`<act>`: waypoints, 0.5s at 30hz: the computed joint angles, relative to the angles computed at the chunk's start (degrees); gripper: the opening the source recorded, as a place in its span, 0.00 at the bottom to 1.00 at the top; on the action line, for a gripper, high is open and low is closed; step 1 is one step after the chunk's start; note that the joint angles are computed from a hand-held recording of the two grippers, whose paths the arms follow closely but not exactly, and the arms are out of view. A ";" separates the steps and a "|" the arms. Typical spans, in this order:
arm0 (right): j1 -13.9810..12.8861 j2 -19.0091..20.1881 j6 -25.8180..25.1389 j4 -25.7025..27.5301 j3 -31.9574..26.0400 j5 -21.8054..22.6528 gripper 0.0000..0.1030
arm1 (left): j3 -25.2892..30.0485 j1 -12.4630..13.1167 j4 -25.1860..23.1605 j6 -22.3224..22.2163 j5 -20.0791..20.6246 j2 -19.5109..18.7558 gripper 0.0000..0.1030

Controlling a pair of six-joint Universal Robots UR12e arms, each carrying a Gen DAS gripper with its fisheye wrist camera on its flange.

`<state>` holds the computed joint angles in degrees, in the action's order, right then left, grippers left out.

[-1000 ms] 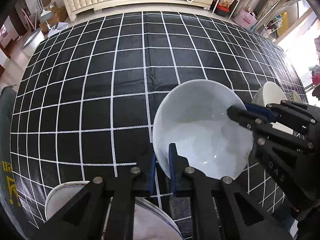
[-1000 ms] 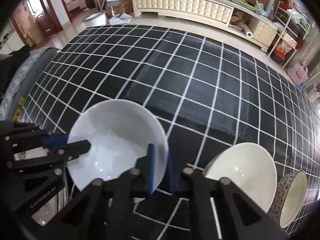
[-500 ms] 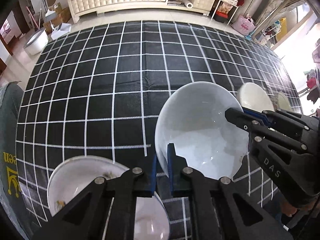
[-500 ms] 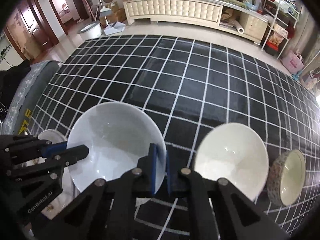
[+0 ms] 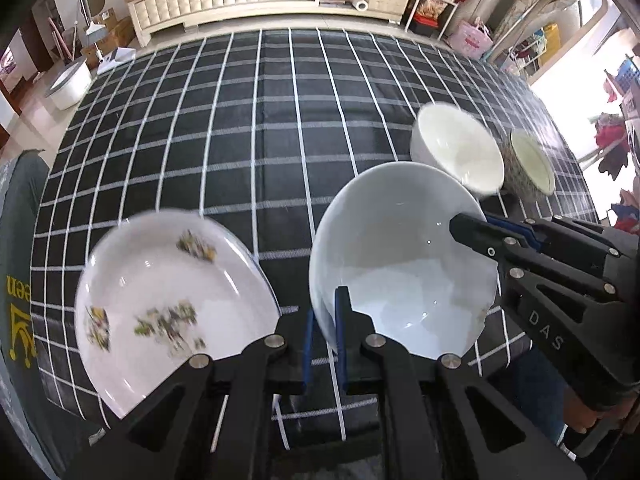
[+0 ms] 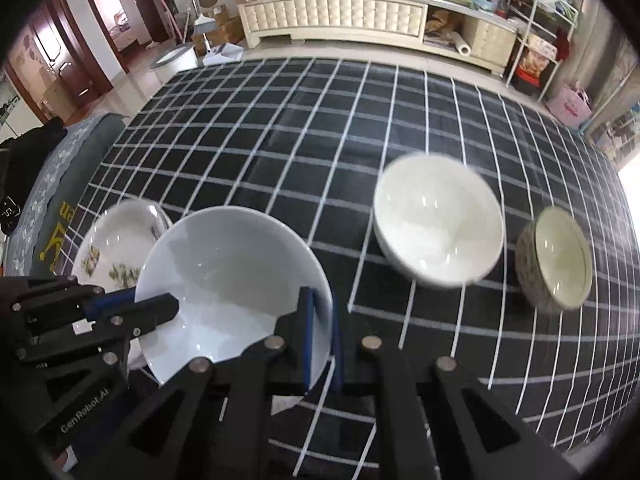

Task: Organize plates and bowls
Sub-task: 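Grasp the red-logo bowl rim with the left tool and lift it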

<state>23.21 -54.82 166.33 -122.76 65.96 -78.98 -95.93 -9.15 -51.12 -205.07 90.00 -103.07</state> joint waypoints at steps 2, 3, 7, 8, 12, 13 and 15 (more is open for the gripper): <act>-0.11 -0.33 0.17 0.27 0.81 -0.15 0.11 | -0.45 -0.11 -0.03 0.05 -0.32 0.00 0.08; -0.14 -0.35 0.25 0.44 1.12 -0.26 0.11 | -0.58 -0.22 -0.02 0.04 -0.56 -0.13 0.08; -0.25 -0.14 0.78 1.50 1.41 -0.16 0.11 | -0.58 -0.36 -0.51 -0.27 -1.24 -0.74 0.08; -0.26 -0.08 1.02 1.71 1.43 -0.13 0.11 | -0.62 -0.44 -0.69 -0.26 -1.25 -0.86 0.08; -0.27 -0.15 1.38 2.63 1.84 -0.37 0.11 | -0.72 -0.44 -1.01 -0.30 -1.95 -1.22 0.08; -0.25 -0.01 1.41 3.19 1.66 -0.55 0.11 | -0.72 -0.43 -1.20 -0.23 -2.06 -1.23 0.08; -0.24 -0.08 1.66 3.76 1.88 -0.91 0.11 | -0.71 -0.42 -1.18 -0.38 -2.49 -1.46 0.08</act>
<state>22.97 -54.90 167.99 -119.00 67.84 -79.89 -96.64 -9.57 -52.31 -205.46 87.51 -104.53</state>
